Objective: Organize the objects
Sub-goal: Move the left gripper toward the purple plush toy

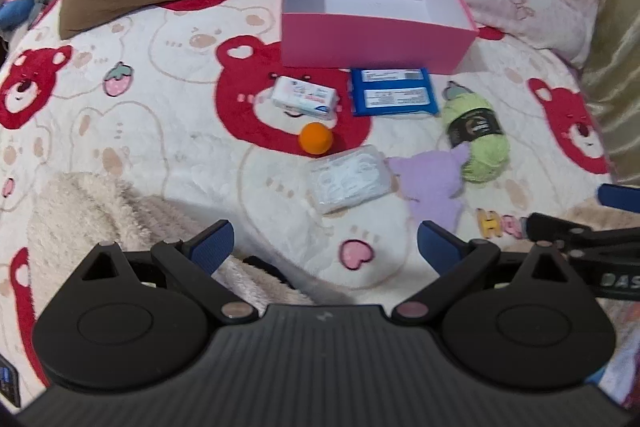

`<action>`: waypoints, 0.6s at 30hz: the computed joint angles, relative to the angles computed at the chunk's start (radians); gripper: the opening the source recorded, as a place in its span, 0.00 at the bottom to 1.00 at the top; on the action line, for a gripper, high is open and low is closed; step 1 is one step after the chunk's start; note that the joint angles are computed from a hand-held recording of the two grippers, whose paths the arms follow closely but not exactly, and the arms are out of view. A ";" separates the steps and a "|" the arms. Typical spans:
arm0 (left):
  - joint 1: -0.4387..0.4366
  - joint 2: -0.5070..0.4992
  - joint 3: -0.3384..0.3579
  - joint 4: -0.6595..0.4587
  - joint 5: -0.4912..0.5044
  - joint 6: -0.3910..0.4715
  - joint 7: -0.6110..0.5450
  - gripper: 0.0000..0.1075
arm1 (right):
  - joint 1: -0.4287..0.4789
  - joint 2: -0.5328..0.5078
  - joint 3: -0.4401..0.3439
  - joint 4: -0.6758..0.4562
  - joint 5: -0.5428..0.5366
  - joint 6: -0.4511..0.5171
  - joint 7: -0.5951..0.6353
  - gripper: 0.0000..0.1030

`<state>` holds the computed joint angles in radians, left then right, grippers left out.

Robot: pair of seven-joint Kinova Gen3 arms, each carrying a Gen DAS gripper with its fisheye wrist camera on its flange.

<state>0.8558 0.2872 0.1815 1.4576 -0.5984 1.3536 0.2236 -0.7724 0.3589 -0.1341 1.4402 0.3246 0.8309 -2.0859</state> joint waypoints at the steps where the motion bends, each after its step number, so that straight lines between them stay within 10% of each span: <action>1: 0.001 -0.007 0.001 0.004 -0.003 -0.008 0.002 0.92 | 0.000 -0.002 0.000 0.001 0.000 -0.001 0.000 0.97; 18: 0.010 0.003 0.004 -0.022 -0.010 0.032 -0.014 0.92 | -0.010 -0.008 0.001 0.007 0.014 0.006 -0.038 0.97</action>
